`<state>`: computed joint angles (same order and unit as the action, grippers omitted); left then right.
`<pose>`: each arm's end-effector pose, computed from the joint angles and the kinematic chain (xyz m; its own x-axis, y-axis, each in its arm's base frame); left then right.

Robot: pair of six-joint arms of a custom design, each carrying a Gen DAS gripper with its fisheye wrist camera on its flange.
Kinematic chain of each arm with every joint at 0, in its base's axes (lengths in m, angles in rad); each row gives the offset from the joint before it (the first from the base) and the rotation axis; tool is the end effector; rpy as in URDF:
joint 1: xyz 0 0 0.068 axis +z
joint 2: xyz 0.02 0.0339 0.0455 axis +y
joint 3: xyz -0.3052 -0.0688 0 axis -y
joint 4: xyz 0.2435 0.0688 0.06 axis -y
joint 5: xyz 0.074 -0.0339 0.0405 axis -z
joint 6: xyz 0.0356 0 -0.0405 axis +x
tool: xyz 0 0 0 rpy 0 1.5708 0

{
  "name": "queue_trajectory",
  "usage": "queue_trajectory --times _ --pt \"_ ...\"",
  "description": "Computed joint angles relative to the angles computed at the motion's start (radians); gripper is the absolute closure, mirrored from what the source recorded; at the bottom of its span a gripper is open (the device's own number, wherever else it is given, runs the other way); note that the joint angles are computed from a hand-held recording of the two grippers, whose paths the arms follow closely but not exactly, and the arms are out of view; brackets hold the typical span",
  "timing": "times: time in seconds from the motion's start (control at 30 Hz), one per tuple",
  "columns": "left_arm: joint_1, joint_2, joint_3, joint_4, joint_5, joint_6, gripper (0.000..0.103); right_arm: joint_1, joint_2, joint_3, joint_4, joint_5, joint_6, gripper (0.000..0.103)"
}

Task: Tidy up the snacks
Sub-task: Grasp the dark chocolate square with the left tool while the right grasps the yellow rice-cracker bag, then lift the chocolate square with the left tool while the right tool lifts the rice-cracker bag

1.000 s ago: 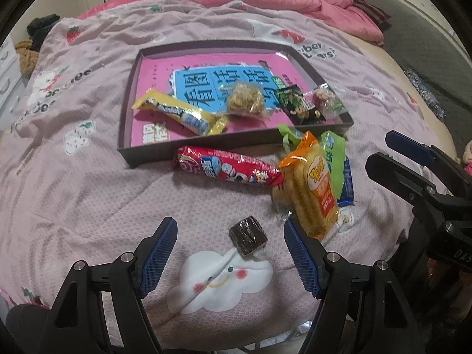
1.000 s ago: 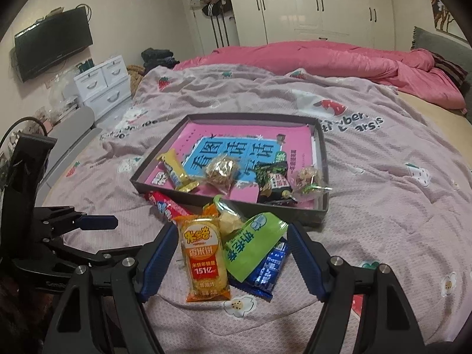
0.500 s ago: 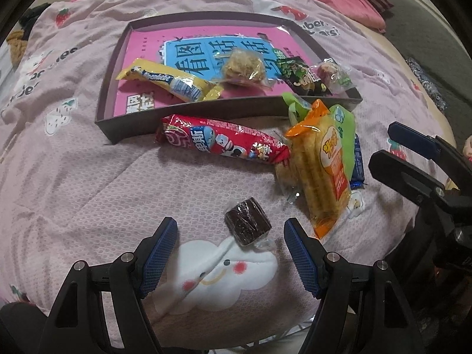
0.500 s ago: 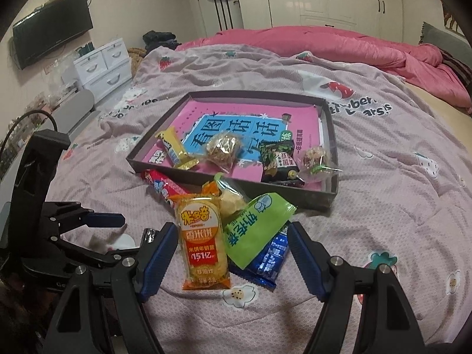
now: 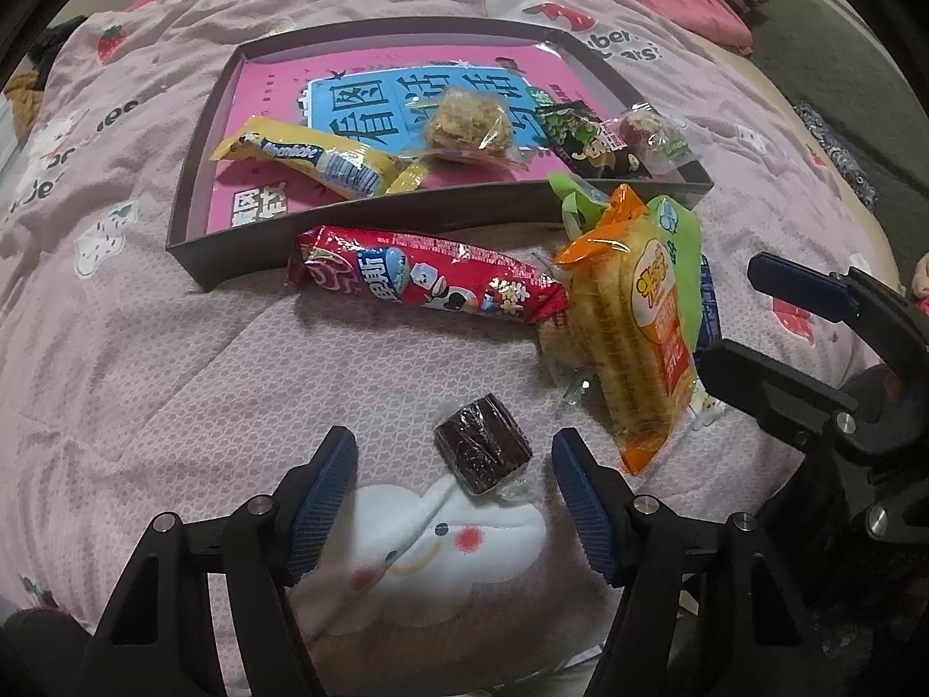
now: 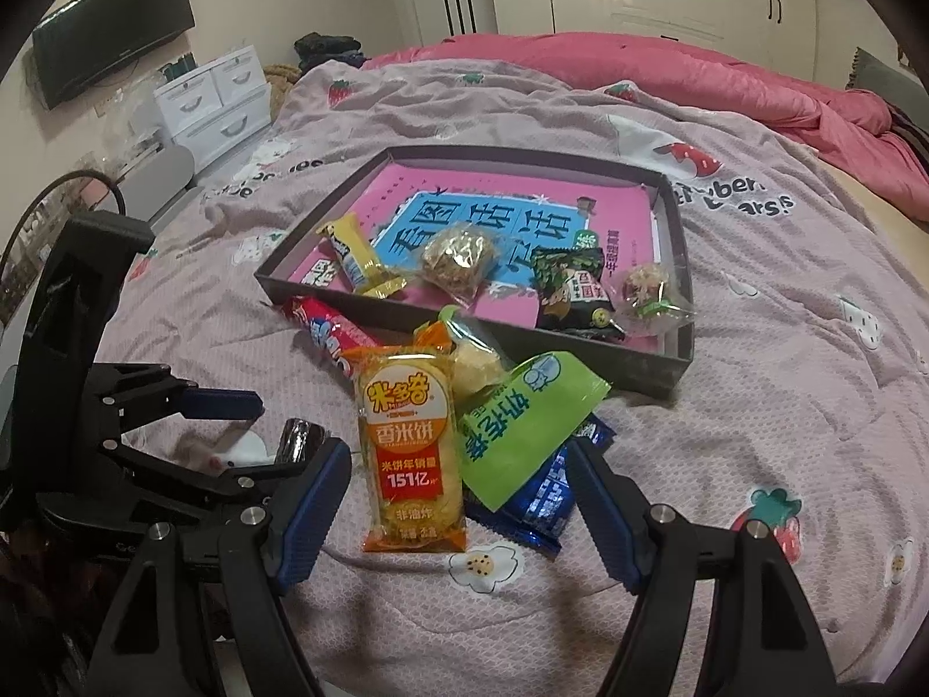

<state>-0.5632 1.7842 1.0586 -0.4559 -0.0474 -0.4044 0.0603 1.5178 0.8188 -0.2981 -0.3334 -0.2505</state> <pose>0.2953 -0.1845 0.1937 -0.9230 0.1180 -0.3662 0.1685 0.9797 -0.1090 0.2860 0.0289 0.2171 -0.7541 -0.2802 -0.5939 -0.4348 0.8909 0.1317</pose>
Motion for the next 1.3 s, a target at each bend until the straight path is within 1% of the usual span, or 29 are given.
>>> queue_trajectory --times 0.03,0.1,0.17,0.23,0.3,0.37,0.4,0.73,0.93,0.97,1.1,1.2,1.27,1.3 --pt "0.000 0.003 0.000 0.002 0.002 0.001 0.036 0.001 0.002 0.000 -0.001 0.000 -0.002 0.027" --pt "-0.001 0.011 0.003 0.005 0.005 0.005 0.043 0.004 0.011 0.002 -0.005 0.000 -0.008 0.027" --pt "-0.001 0.016 0.005 0.008 0.007 0.008 0.046 0.010 0.018 0.002 -0.006 0.005 -0.014 0.027" --pt "-0.001 0.021 0.008 0.010 0.014 0.013 0.052 0.018 0.027 0.002 -0.006 0.013 -0.019 0.027" --pt "0.001 0.023 0.007 0.019 0.028 0.016 0.060 0.024 0.036 0.002 -0.005 0.020 -0.024 0.027" --pt "0.003 0.026 0.007 0.026 0.046 0.018 0.065 0.030 0.046 0.004 -0.004 0.026 -0.027 0.027" --pt "0.004 0.027 0.006 0.028 0.052 0.020 0.066 0.033 0.050 0.005 -0.003 0.028 -0.029 0.027" --pt "0.024 0.020 -0.002 0.032 0.078 0.014 0.066 0.081 0.084 -0.003 0.035 0.072 -0.051 0.027" --pt "0.042 0.008 -0.007 0.027 0.079 0.008 0.066 0.101 0.089 -0.020 0.085 0.095 -0.064 0.028" --pt "0.046 0.006 -0.008 0.026 0.079 0.008 0.066 0.105 0.089 -0.024 0.096 0.101 -0.067 0.031" --pt "0.057 0.003 -0.012 0.028 0.083 0.003 0.066 0.130 0.083 -0.045 0.142 0.133 -0.088 0.037" --pt "0.063 0.000 -0.015 0.030 0.087 0.000 0.066 0.150 0.080 -0.060 0.178 0.148 -0.105 0.045" --pt "0.064 -0.003 -0.018 0.031 0.089 -0.003 0.066 0.161 0.078 -0.068 0.201 0.152 -0.112 0.055" --pt "0.065 -0.006 -0.020 0.032 0.089 -0.003 0.066 0.161 0.077 -0.070 0.206 0.146 -0.115 0.058"
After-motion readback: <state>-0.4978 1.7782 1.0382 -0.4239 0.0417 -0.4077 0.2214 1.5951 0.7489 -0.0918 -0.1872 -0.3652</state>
